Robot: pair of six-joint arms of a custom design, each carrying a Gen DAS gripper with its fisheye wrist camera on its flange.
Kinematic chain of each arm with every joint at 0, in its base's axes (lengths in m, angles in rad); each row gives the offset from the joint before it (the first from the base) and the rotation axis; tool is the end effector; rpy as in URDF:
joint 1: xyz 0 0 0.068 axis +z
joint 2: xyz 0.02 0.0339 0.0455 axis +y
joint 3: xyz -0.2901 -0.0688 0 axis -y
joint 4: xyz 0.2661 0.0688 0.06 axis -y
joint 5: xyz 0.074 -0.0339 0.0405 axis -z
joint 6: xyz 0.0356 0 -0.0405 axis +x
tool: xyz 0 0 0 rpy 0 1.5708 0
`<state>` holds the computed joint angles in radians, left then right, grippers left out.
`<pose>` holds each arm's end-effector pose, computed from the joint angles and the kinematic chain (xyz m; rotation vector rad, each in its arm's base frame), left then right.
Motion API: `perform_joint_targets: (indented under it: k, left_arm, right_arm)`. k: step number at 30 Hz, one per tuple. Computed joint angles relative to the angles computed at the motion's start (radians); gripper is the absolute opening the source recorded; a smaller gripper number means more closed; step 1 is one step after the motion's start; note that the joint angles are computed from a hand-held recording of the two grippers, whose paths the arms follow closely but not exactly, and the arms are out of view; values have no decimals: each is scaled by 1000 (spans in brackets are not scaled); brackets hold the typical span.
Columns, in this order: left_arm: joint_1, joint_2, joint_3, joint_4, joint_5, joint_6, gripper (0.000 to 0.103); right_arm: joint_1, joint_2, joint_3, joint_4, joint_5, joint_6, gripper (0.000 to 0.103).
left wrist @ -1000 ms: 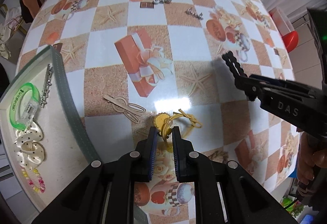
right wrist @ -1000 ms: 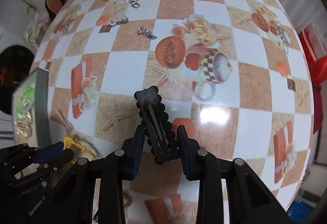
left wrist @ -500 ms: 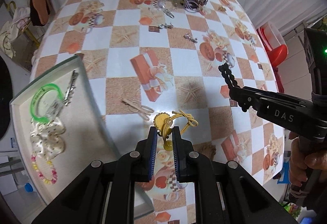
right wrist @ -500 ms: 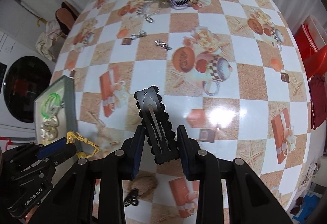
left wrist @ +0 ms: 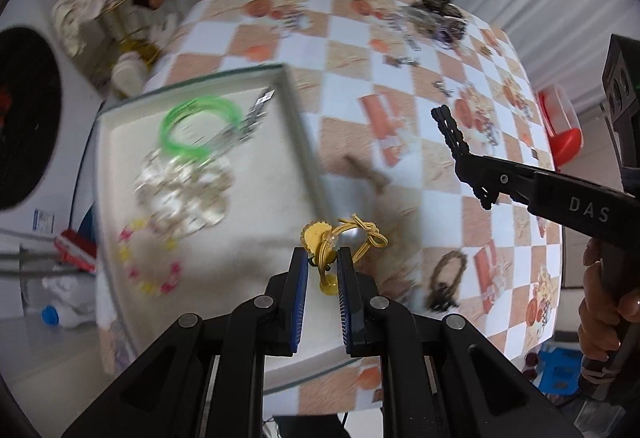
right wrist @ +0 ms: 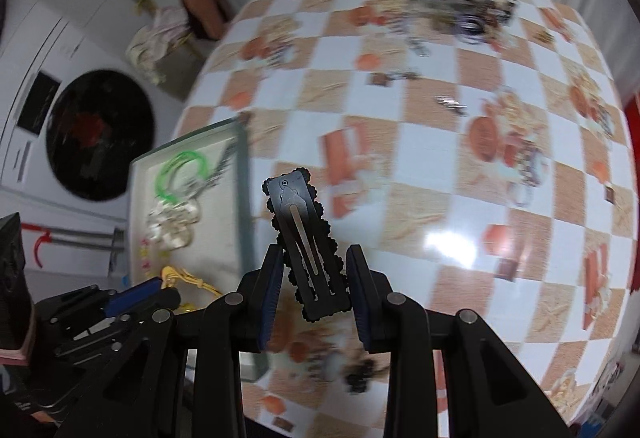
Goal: Organize jewelry
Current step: 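Carry the yellow hair tie into the tray with the left gripper while the right drops the black clip there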
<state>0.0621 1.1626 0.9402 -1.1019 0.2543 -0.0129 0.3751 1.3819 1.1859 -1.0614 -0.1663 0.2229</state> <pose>0.2043 0.0037 0.2744 -0.0621 2.8680 -0.3578 0.2508 0.1051 0.3017 -0.2558 2.8579 0.3620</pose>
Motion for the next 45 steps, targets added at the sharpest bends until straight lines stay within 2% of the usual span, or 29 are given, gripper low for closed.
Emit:
perform_joint_targets:
  k: [8, 14, 23, 33, 45]
  left_arm:
    - [274, -47, -104, -49, 17, 172, 20]
    - [374, -23, -186, 2, -11, 236, 20]
    - [353, 24, -251, 119, -62, 222, 20]
    - [332, 55, -271, 173, -99, 225, 20]
    - [296, 65, -282, 199, -170, 197, 20]
  right_arm:
    - [235, 92, 8, 49, 0, 115, 35]
    - [310, 200, 28, 89, -10, 204, 35]
    - [312, 333, 70, 129, 4, 302, 35]
    - [312, 404, 119, 138, 38, 300, 35]
    - [311, 443, 124, 141, 19, 294, 38]
